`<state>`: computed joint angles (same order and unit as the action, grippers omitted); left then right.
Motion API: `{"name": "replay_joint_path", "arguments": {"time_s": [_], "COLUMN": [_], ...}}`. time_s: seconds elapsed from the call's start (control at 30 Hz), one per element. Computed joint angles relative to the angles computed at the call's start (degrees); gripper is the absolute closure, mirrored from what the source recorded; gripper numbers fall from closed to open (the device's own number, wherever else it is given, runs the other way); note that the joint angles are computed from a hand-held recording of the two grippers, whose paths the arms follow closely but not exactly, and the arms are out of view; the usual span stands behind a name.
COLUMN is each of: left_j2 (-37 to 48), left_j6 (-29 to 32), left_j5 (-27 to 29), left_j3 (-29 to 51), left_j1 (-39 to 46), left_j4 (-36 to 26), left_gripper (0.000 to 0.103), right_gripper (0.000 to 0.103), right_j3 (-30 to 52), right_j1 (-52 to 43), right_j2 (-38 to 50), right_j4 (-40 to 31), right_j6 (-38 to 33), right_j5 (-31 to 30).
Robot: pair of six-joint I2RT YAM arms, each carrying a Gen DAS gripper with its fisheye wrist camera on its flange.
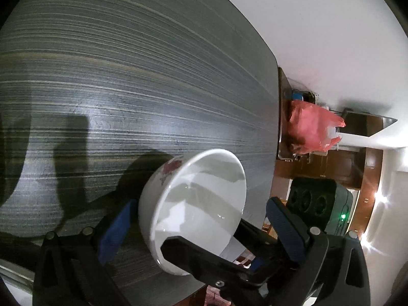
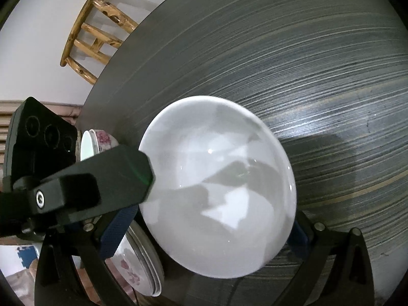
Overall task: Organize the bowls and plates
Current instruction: 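Lift the nested bowls with both grippers and carry them toward the pink-patterned bowl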
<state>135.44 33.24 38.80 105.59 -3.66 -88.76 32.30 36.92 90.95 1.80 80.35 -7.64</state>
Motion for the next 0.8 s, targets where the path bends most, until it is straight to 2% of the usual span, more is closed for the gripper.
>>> {"name": "replay_joint_path", "arguments": {"time_s": [0.8], "left_j2": [-1.5], "left_j6": [-0.4], "left_j5": [0.2], "left_j3": [-1.9], "left_j1": [-0.4], "left_j4": [2.0], "left_gripper": [0.000], "right_gripper": [0.000], "right_j3": [2.7], "right_j1": [0.0], "right_j2": [0.7], "right_j4": [-2.4], "right_j6": [-3.5], "right_j5": [0.1]}}
